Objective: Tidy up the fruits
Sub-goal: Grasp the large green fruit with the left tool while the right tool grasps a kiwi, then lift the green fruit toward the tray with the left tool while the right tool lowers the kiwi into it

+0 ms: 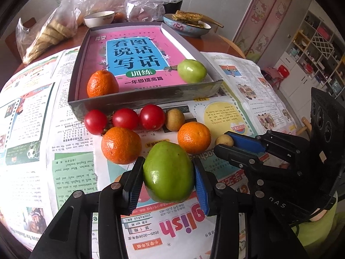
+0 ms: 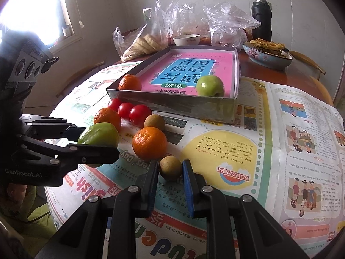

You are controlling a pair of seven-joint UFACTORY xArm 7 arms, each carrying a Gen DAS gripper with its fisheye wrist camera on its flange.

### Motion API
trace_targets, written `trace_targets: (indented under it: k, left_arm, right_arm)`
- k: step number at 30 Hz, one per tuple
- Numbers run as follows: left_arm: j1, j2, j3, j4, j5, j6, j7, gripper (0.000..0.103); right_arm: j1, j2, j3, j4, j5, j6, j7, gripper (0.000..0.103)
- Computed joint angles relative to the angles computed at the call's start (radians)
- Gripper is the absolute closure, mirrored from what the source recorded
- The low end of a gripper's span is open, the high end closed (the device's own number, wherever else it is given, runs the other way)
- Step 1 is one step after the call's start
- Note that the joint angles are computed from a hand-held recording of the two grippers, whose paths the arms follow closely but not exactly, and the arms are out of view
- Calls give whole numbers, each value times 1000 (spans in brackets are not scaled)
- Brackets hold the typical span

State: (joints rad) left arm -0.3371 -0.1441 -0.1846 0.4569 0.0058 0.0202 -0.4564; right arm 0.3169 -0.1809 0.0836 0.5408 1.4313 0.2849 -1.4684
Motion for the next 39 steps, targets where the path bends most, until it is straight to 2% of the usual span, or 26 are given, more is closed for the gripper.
trace_targets:
  k: [21, 27, 34, 39]
  left_arm:
    - [27, -132, 6, -67, 1, -11, -15, 58]
    - [7, -138, 26, -68, -12, -9, 5, 58]
    - [47, -154, -8, -64, 5, -12, -8, 58]
    - [27, -145, 17, -52, -1, -20, 8, 58]
  right_arm:
    - [-1, -49, -5, 0, 29, 19, 20, 80]
    - [3, -60, -9, 3, 19, 31, 34, 80]
    - [7, -59, -11, 19, 13, 40, 43, 80]
    - [10, -58, -10, 35, 8, 44, 37, 80]
